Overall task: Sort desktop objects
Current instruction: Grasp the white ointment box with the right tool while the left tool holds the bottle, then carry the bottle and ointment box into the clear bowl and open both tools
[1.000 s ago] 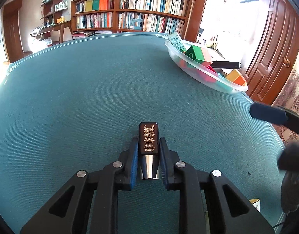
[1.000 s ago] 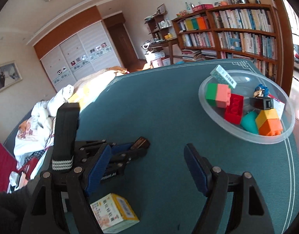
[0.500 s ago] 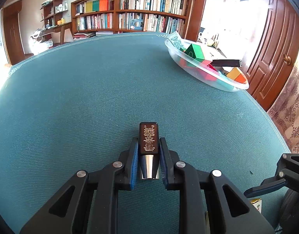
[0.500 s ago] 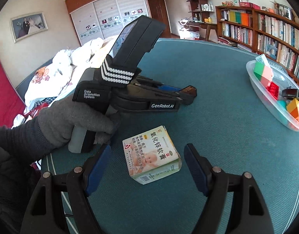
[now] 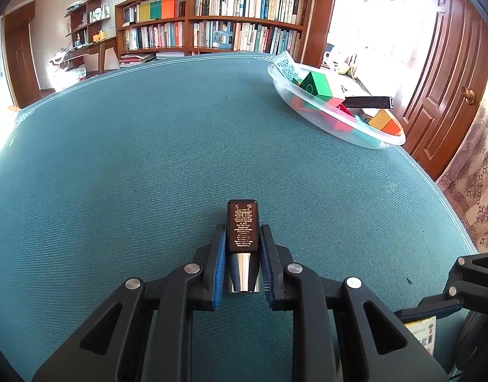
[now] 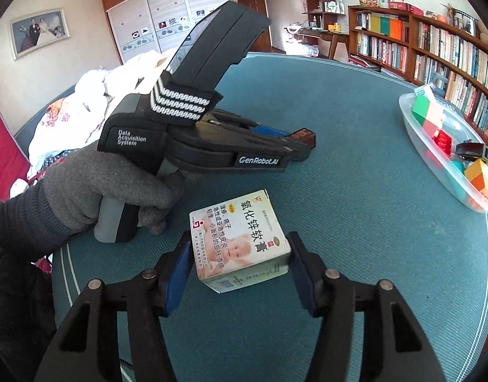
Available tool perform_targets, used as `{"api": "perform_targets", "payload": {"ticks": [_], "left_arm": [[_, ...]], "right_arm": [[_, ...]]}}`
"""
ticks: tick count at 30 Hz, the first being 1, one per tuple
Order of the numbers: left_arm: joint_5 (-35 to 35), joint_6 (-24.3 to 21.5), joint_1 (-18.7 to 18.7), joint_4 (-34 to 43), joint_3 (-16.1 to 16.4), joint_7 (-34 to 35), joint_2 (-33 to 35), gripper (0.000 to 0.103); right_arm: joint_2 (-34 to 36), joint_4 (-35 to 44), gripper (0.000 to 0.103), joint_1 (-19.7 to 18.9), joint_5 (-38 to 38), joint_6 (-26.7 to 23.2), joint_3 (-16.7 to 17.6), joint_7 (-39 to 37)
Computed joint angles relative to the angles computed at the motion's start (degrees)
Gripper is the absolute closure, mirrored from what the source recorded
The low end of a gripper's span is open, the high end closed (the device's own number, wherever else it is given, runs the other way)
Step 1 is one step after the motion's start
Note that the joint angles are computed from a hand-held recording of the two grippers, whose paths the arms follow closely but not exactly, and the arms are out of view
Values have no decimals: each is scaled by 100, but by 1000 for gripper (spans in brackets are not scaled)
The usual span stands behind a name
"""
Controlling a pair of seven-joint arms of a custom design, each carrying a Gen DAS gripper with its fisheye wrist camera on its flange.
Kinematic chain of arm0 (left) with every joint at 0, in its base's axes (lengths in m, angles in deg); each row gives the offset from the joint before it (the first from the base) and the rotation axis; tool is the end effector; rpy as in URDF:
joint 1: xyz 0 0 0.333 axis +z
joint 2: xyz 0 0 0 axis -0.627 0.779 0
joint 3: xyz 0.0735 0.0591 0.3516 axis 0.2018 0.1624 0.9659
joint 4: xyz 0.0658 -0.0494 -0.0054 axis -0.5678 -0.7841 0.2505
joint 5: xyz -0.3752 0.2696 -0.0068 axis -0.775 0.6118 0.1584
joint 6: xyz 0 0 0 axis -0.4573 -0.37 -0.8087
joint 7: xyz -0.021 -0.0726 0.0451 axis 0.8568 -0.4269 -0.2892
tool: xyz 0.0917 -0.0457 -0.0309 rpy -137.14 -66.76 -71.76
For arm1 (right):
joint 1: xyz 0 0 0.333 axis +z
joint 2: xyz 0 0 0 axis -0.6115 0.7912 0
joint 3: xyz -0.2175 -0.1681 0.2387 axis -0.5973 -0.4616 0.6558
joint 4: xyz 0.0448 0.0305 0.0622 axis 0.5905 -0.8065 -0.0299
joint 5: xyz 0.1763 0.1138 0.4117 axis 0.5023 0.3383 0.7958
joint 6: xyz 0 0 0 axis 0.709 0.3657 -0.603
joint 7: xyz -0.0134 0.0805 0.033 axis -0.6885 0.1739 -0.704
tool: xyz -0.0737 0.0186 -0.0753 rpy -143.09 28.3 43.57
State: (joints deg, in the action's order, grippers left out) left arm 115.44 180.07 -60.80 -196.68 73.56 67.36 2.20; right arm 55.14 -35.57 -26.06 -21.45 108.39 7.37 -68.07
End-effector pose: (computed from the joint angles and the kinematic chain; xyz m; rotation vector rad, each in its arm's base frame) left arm 0.6367 -0.3243 0.3852 -1.8274 1.8477 -0.8017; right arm 0.6124 0.1835 0.3868 -2.2697 0.6833 -0.0520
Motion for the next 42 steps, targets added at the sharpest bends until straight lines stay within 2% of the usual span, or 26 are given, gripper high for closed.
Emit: {"api": "perform_targets", "payload": {"ticks": [3, 9, 15, 17, 20, 24, 26, 29, 31, 35, 37, 40, 42], "left_arm": [[-277, 53, 105, -12, -99, 208, -6, 81], [-247, -58, 47, 133, -61, 337, -34, 81], [-209, -95, 23, 405, -69, 543, 17, 81], [-179, -84, 6, 481, -62, 583, 45, 81], [-189, -27, -4, 544, -55, 620, 81, 81], [-314, 57, 5, 540, -43, 666, 129, 81], [-393, 91, 5, 537, -32, 704, 161, 81], [-473, 110, -18, 558, 5, 766, 187, 81], [-512, 125, -29, 580, 26, 802, 199, 81], [-574, 178, -53, 701, 65, 864, 262, 81], [-648, 228, -54, 786, 54, 951, 307, 81], [-806, 254, -60, 970, -2, 1213, 400, 81], [-985, 261, -34, 1127, -93, 1490, 487, 81]], "right_arm": [[8, 94, 41, -91, 383, 31, -47, 45], [90, 421, 41, -250, 1196, 374, -99, 216], [424, 1081, 41, -291, 1862, 986, -34, 514], [590, 1351, 41, -280, 1937, 1348, 14, 590], [899, 1789, 41, -280, 1765, 1848, 75, 941], [1468, 2441, 41, -257, 1180, 2491, 179, 1746], [1742, 2714, 38, -167, 766, 2821, 142, 2283], [2041, 2981, 24, -128, 331, 3101, 134, 2803], [2122, 2999, 23, -237, 299, 3334, 295, 2841], [2130, 2847, 23, -753, 606, 3826, 937, 2522], [2140, 2853, 23, -981, 644, 3955, 1164, 2562], [2173, 2900, 23, -1431, 865, 4305, 1682, 2478], [2163, 2895, 22, -1418, 737, 4379, 1604, 2840]]}}
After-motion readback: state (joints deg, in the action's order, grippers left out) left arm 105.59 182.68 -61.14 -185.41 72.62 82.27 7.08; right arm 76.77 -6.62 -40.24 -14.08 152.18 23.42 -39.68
